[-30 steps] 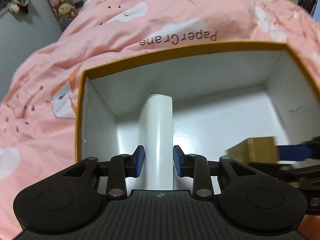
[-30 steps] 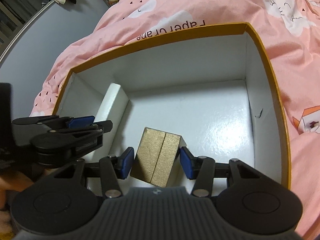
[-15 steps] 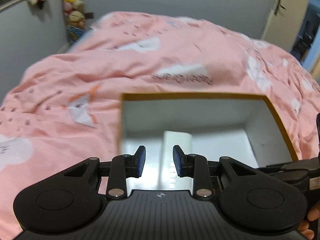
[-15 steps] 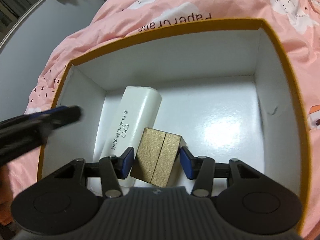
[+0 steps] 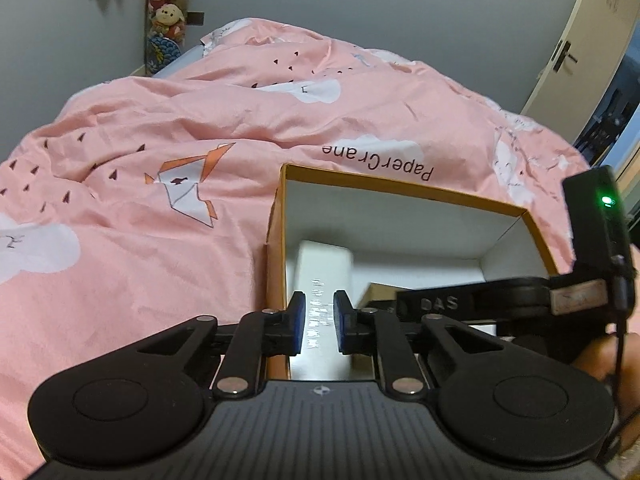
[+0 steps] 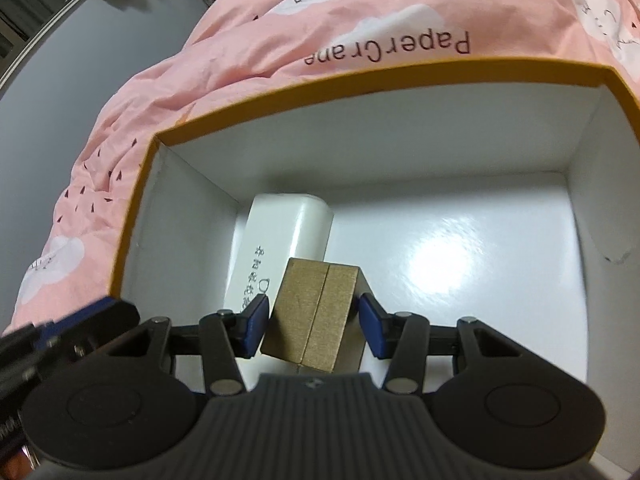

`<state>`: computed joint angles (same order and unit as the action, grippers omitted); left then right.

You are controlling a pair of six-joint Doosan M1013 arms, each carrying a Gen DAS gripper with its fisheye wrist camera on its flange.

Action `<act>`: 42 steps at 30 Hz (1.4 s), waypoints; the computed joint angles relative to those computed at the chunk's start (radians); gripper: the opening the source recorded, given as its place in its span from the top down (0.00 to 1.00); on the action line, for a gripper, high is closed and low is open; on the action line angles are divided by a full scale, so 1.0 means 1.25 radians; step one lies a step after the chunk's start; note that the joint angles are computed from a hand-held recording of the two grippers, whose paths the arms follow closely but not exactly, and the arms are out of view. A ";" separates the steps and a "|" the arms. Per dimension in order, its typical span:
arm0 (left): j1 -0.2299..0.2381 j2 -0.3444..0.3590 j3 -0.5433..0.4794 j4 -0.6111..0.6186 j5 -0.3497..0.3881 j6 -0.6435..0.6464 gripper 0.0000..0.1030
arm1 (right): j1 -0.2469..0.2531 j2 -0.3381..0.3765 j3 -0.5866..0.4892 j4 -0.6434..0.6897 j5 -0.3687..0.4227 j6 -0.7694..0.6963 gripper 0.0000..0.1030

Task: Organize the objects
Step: 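Lower the gold box into the orange box and open right tool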

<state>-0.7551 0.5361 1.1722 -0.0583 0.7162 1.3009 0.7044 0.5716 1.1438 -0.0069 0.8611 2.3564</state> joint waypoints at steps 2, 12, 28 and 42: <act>0.006 0.000 0.004 -0.029 -0.008 0.018 0.88 | -0.001 0.007 -0.010 0.012 -0.006 -0.009 0.50; 0.015 -0.001 0.015 -0.088 -0.024 0.055 0.91 | -0.008 0.021 -0.036 0.042 0.009 -0.089 0.51; 0.015 -0.013 0.037 -0.115 -0.032 0.070 0.91 | -0.014 0.023 -0.083 0.121 0.272 -0.596 0.52; 0.012 -0.015 0.040 -0.093 -0.030 0.053 0.91 | -0.063 0.060 -0.148 0.302 0.304 -0.608 0.54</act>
